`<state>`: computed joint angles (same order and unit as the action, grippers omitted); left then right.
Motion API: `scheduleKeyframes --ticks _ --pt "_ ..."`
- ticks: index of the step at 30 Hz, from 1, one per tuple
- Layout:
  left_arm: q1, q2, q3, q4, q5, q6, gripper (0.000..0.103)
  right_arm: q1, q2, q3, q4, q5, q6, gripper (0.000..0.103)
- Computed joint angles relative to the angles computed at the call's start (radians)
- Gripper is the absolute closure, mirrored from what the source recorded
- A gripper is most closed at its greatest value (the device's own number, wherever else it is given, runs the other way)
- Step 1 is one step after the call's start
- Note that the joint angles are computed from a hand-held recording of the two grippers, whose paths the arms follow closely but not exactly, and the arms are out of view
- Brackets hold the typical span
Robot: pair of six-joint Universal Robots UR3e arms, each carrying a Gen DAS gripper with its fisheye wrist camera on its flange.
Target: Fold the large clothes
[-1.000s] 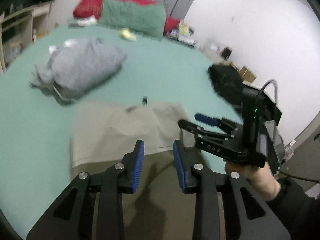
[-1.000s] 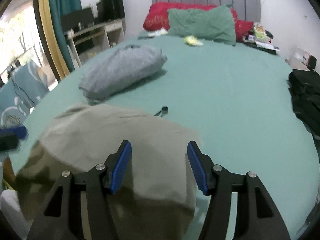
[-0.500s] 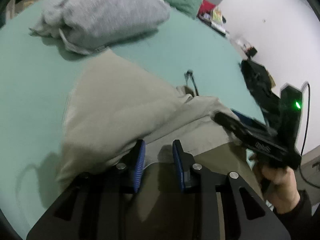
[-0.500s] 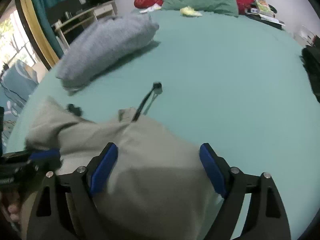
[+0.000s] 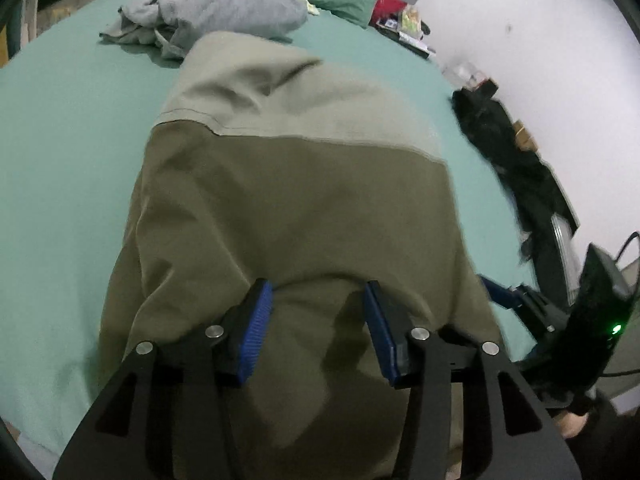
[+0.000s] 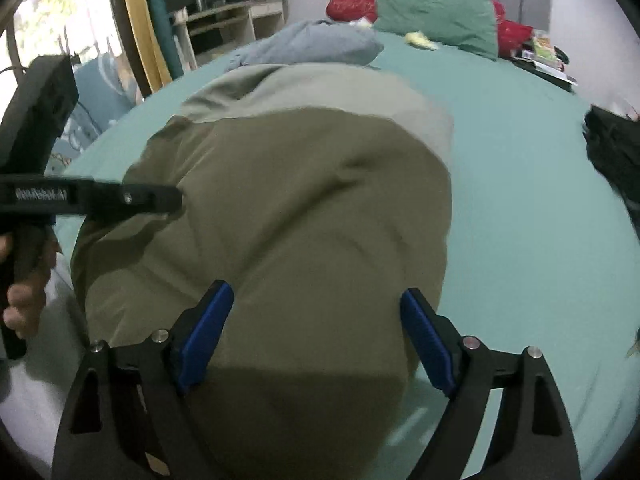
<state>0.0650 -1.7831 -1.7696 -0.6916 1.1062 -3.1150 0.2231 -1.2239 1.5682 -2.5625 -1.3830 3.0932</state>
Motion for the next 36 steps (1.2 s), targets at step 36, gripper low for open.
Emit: scheduleKeyframes --ticks 36 --pt "0.245 -0.112 0.064 -0.015 -0.143 -0.025 0.026 -0.211 -0.06 0.032 0.037 0.233 0.201 0.01"
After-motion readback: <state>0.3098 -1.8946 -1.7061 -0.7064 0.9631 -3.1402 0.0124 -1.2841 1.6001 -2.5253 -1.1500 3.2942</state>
